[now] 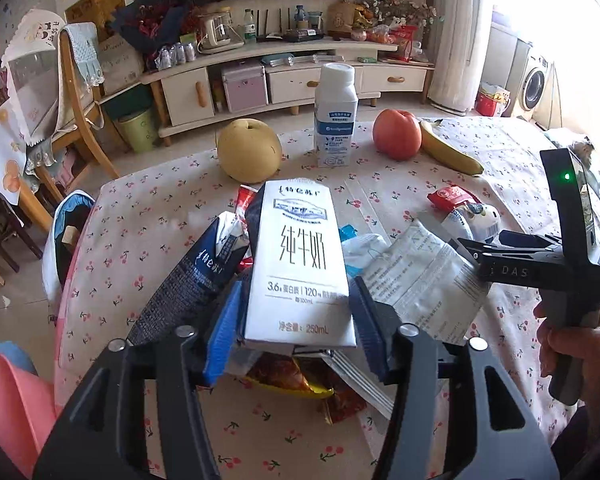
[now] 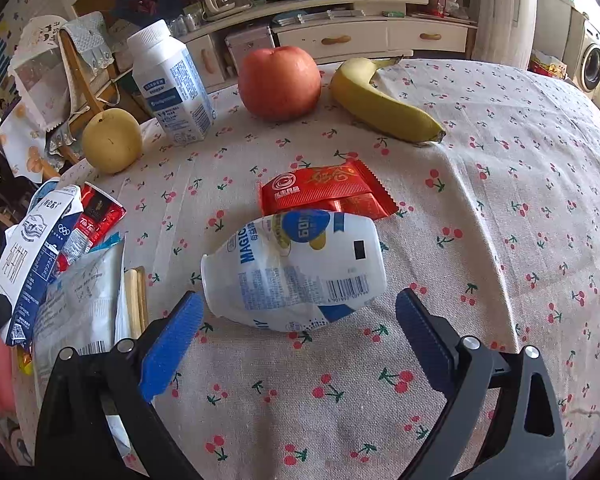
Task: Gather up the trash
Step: 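Lift the milk carton with the left tool while the right tool grasps the crumpled yogurt bottle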
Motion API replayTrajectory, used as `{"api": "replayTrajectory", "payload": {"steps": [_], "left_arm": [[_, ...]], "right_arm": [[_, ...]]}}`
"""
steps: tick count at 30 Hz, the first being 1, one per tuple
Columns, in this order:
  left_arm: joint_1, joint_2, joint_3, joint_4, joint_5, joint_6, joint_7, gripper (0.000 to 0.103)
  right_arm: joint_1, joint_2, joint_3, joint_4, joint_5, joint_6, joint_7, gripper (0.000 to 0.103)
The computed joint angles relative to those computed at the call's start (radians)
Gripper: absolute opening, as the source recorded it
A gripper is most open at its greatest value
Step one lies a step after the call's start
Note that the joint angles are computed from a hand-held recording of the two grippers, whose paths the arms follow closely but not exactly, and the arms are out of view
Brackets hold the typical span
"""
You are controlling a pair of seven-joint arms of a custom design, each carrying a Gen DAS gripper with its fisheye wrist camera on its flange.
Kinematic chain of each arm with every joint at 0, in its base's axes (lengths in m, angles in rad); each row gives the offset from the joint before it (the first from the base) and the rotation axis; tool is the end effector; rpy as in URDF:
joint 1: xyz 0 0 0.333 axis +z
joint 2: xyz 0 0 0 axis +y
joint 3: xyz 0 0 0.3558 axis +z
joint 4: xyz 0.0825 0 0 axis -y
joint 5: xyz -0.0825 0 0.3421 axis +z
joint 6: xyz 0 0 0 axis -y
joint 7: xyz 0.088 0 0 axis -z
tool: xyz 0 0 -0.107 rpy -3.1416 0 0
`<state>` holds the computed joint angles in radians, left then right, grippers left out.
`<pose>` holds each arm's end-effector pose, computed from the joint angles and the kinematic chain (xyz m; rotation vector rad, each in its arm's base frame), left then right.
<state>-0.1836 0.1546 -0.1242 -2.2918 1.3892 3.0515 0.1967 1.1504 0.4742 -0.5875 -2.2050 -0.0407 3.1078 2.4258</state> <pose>0.4566 -0.2239 0.3851 -1.5608 2.0786 -0.6832 0.4803 0.3407 0.3226 -1.7364 1.9854 -0.3874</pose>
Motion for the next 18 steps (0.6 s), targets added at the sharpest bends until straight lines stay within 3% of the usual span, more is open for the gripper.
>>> {"api": "replayTrajectory", "payload": {"steps": [2, 7, 9, 14, 18], "left_arm": [[-0.010, -0.002, 0.000, 0.002, 0.036, -0.032, -0.023, 0.067], [-0.023, 0.017, -0.020, 0.032, 0.005, -0.109, 0.021, 0.066], [-0.029, 0.032, -0.022, 0.045, -0.028, -0.132, 0.030, 0.058], [-0.056, 0.037, -0.011, 0.053, 0.023, -0.182, -0.073, 0.057], [-0.049, 0.007, -0.021, 0.025, 0.071, -0.183, -0.159, 0.057]], "right_arm": [[0.036, 0.005, -0.038, 0.002, -0.016, -0.018, 0.007, 0.096], [-0.007, -0.008, 0.007, -0.005, -0.025, -0.007, -0.004, 0.096], [-0.034, -0.014, 0.036, -0.016, -0.015, 0.026, -0.013, 0.096], [-0.066, -0.014, 0.076, -0.012, 0.042, 0.032, -0.074, 0.096], [0.001, 0.005, 0.005, 0.002, 0.033, 0.000, -0.070, 0.096]]}}
